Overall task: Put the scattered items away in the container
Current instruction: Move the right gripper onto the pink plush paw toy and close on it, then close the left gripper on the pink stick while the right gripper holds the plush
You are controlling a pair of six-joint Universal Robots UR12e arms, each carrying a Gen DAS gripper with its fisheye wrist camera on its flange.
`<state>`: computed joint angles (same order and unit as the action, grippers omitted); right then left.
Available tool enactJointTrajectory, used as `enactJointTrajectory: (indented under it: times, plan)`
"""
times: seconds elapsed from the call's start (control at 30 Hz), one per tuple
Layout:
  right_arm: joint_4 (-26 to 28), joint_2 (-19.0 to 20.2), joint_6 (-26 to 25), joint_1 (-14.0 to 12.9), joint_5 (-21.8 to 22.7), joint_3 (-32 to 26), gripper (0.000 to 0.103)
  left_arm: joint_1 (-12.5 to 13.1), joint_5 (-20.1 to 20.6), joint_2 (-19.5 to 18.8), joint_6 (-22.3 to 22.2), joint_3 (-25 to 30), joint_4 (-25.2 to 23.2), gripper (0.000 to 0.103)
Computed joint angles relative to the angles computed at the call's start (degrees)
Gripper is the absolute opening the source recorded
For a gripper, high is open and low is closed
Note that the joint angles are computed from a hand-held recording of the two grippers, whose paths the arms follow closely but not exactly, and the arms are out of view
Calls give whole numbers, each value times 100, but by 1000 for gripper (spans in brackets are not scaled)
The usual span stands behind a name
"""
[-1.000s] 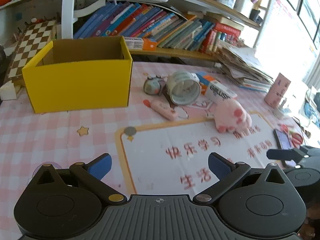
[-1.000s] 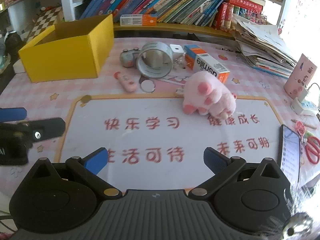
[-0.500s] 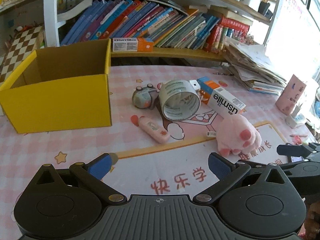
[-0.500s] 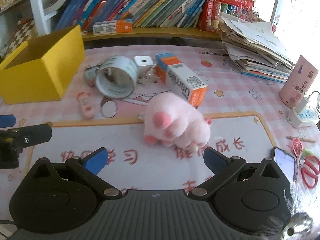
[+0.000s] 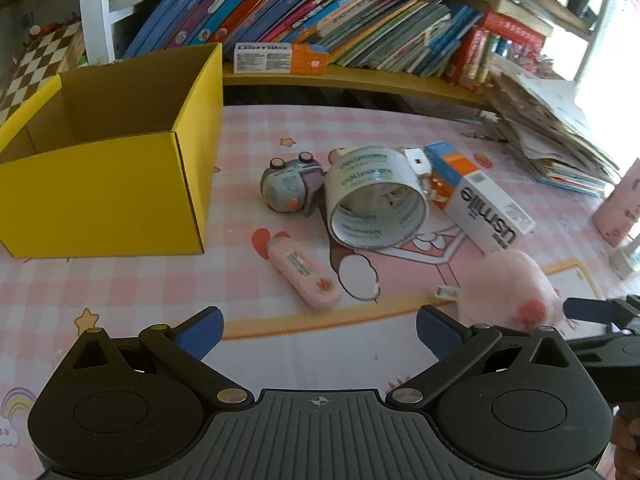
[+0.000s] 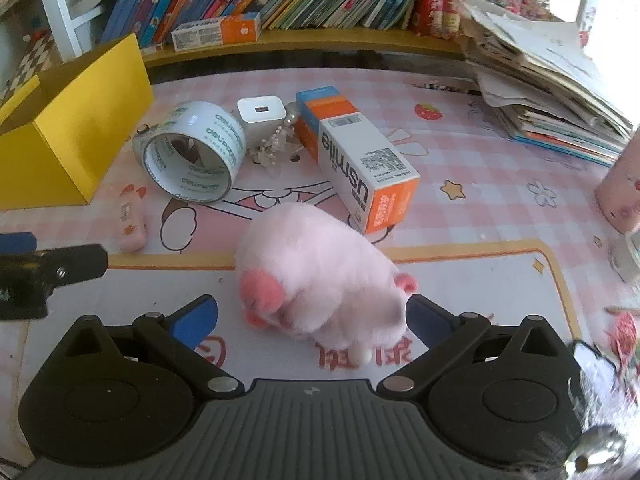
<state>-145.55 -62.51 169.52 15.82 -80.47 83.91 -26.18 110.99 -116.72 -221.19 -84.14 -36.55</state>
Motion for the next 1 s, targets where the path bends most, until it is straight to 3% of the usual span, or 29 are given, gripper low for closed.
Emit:
enactJointTrajectory:
  times: [0.3, 0.53, 1.0]
  plan:
    - [132, 236, -352, -29, 84, -277, 102, 62, -48, -258, -19, 338, -436, 101]
    - [92, 359, -612, -33, 120, -400, 102, 92, -46, -426, 26, 549, -698, 94]
    - [121, 500, -805, -37, 144, -553, 102, 119, -21, -634, 228, 833, -1097, 90]
